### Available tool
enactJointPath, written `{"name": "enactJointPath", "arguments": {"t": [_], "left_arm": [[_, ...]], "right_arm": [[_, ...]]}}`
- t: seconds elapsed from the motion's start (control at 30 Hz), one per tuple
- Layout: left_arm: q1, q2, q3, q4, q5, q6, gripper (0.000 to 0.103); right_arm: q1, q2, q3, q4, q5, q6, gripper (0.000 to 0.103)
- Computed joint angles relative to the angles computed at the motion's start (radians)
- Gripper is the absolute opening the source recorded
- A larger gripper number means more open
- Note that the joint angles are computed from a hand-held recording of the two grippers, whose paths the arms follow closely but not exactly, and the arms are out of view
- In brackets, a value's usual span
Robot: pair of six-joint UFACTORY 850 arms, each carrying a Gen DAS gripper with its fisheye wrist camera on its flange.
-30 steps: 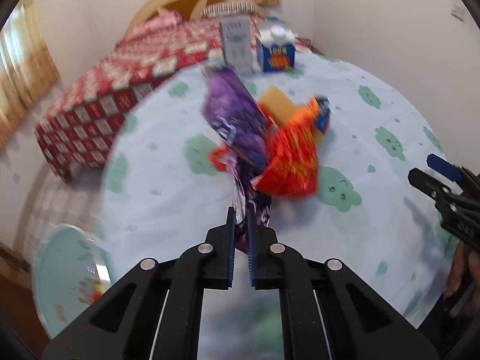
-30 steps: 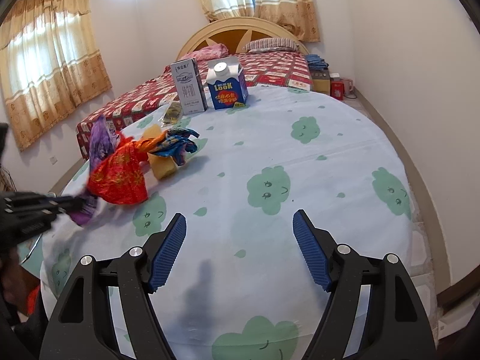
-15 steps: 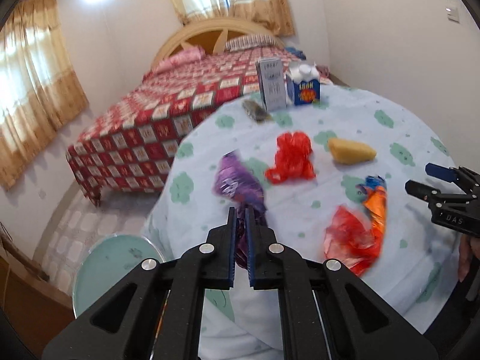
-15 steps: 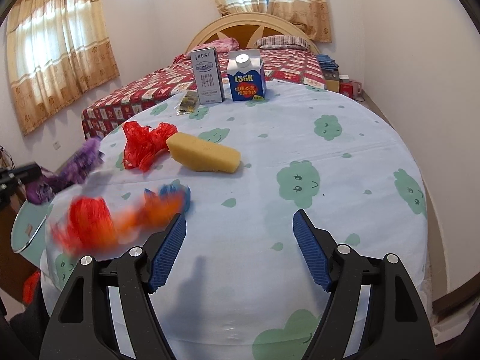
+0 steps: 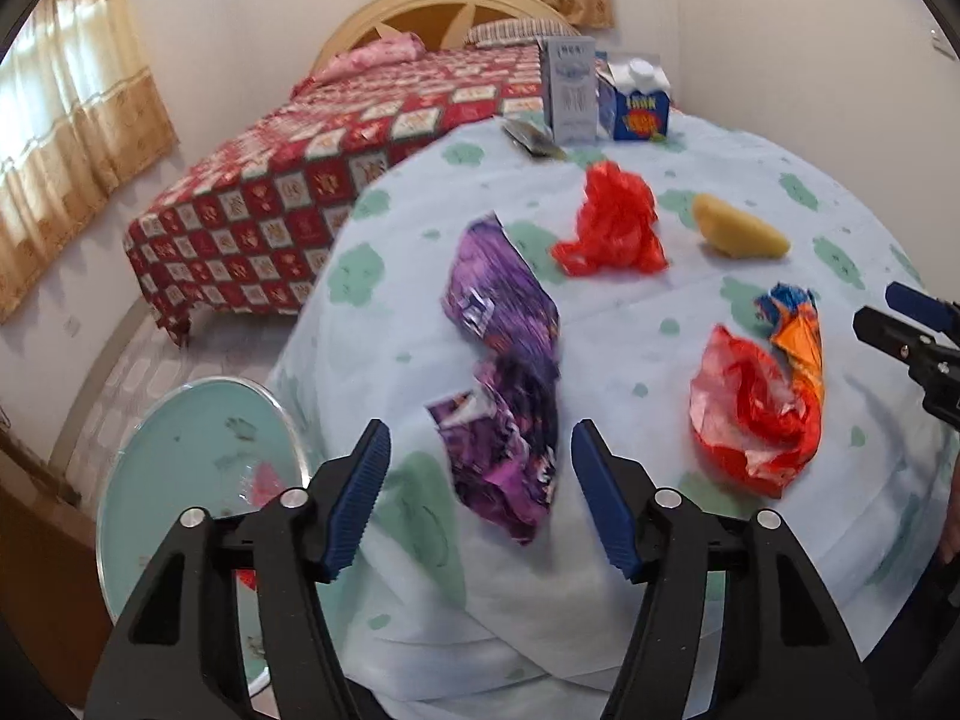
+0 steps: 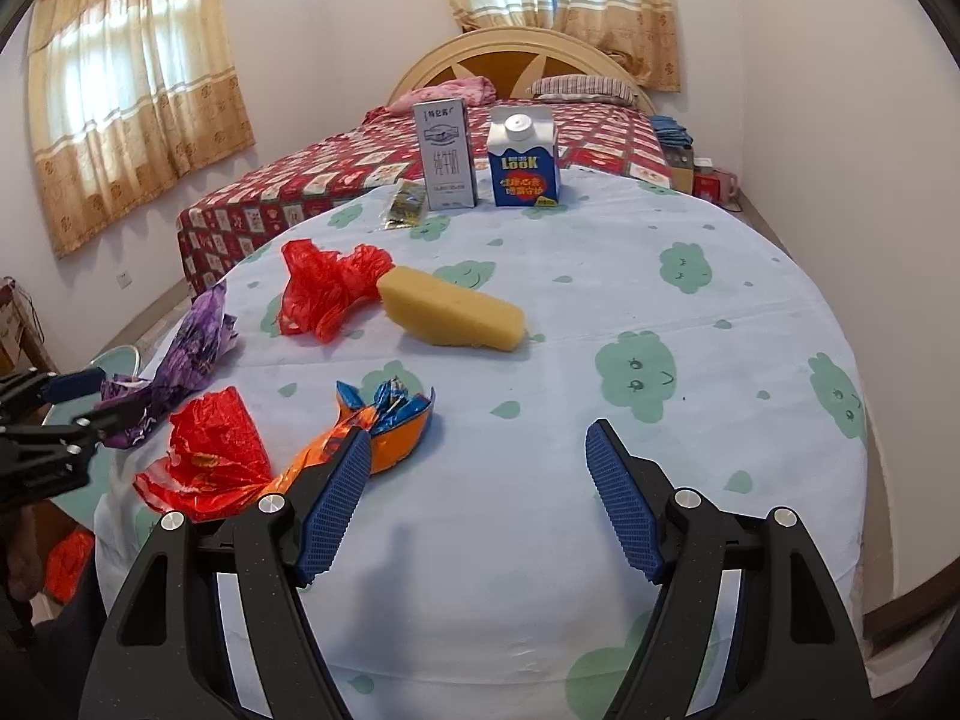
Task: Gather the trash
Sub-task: 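Reach the left tool to the purple wrapper, grasp it and lift toward the bucket, then hold the purple wrapper over the bucket with the left tool while the right tool carries an orange wrapper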
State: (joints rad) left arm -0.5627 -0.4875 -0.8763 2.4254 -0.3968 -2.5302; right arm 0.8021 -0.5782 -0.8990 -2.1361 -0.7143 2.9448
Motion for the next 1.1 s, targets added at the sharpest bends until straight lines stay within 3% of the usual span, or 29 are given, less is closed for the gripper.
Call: {"name": "enactJointPath", "arguments": {"t": [0.07, 0.1, 0.17, 0.53, 0.6, 0.77, 1.0, 1.1], "left_arm": [[0.005, -0.021, -0.015, 0.025, 0.012, -0.022, 0.041], [0.010, -0.030, -0.026, 0.037, 0.033, -0.028, 0.024], [0.012, -0.032, -0.029, 0.038, 0.031, -0.027, 0.017], [0.041, 0.099, 0.103, 0.049, -0.047, 0.005, 0.017], [0.055, 0.111, 0.119, 0.046, -0.053, 0.002, 0.017], [0.094, 0.148, 0.169, 0.078, -0.065, -0.036, 0.017], [0.119, 0.176, 0.194, 0.156, -0.061, -0.105, 0.017], [0.119, 0.177, 0.196, 0.169, -0.061, -0.117, 0.017]], "right_arm": [[-0.001, 0.000, 0.000, -0.001, 0.004, 0.006, 0.073], [-0.002, -0.001, 0.000, -0.002, 0.006, 0.009, 0.073], [-0.002, -0.001, -0.001, -0.003, 0.010, 0.011, 0.073], [-0.003, -0.006, -0.045, 0.084, 0.026, -0.104, 0.072], [-0.014, -0.002, -0.050, 0.073, 0.055, -0.093, 0.067], [0.008, -0.023, -0.095, 0.091, 0.117, -0.134, 0.065], [0.029, -0.067, -0.160, 0.156, 0.189, -0.212, 0.054], [0.015, -0.078, -0.171, 0.074, 0.228, -0.126, 0.043]]}}
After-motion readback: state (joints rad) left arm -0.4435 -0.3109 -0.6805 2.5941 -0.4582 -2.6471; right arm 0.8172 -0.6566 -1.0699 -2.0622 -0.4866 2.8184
